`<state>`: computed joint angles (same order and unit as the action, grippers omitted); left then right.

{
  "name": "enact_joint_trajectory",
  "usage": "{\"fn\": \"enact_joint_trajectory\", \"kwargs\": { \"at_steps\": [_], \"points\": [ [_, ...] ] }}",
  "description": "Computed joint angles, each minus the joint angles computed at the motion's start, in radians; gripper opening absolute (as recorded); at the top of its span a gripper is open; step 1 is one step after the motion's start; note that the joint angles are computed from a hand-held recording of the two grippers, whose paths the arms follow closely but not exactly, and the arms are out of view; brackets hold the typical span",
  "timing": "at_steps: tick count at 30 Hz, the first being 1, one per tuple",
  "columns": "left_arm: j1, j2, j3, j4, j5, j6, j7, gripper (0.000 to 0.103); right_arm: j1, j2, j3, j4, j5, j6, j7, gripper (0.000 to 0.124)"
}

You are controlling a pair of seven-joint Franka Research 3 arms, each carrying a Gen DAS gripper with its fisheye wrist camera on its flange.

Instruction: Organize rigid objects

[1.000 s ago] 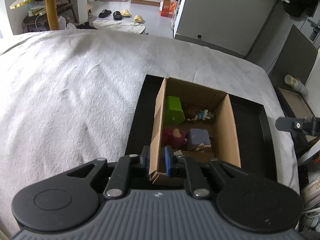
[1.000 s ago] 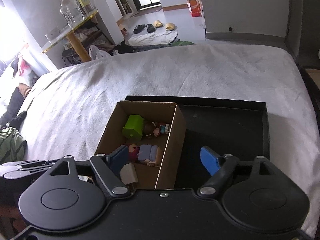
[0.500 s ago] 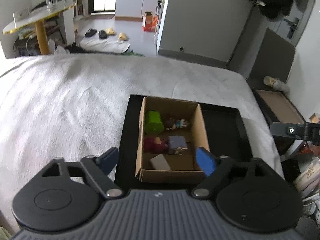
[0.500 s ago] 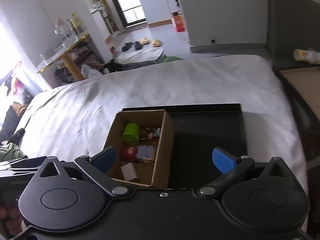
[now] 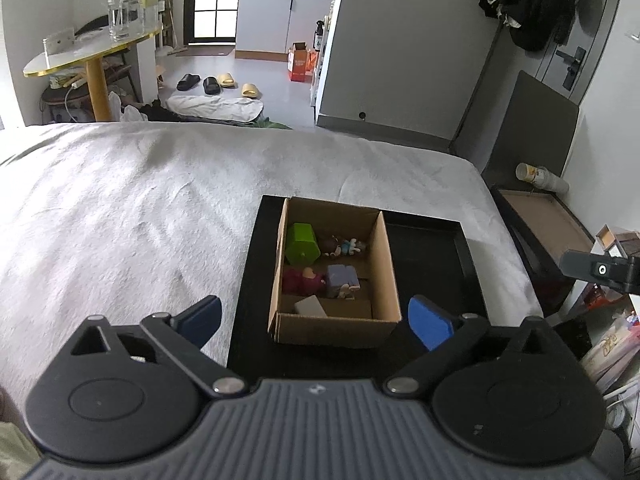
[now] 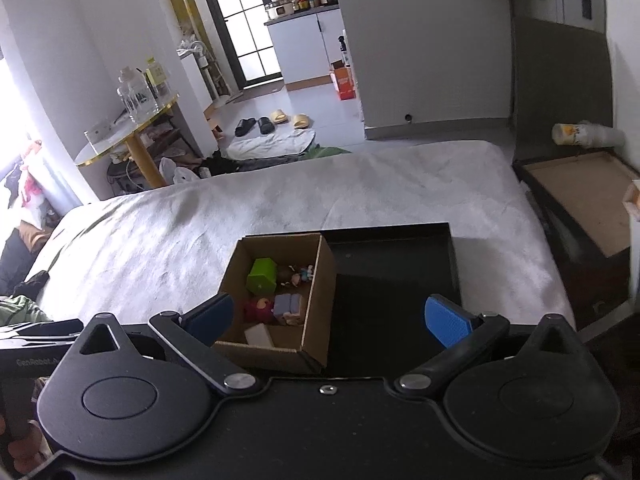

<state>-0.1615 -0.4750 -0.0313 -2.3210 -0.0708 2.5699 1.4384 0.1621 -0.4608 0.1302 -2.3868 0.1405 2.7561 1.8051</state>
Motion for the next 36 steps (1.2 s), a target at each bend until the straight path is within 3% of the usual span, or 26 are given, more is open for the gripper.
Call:
{"fn": "enact_joint_trajectory", "kwargs": {
  "at_steps": [7, 14, 23, 36],
  "points": [
    [0.016, -0.095, -0.034, -0.051, 0.063, -0.025, -0.033, 0.103, -0.005, -0.107, 0.013, -0.067, -0.006, -0.010, 0.018, 0.103],
    [-0.026, -0.185, -0.004, -0.101, 0.048, -0.038, -0.029, 0.103, -0.043, -0.201, 0.058, -0.106, -0.029, -0.027, 0.090, 0.103],
    [-0.066, -0.285, 0.008, -0.143, 0.044, -0.068, 0.001, 0.103, -0.006, -0.283, 0.053, -0.125, -0.024, -0.085, 0.078, 0.103],
    [-0.071, -0.378, 0.000, -0.158, 0.091, -0.073, -0.010, 0.103, 0.005, -0.370, 0.087, -0.139, -0.036, -0.114, 0.100, 0.103]
  ]
}}
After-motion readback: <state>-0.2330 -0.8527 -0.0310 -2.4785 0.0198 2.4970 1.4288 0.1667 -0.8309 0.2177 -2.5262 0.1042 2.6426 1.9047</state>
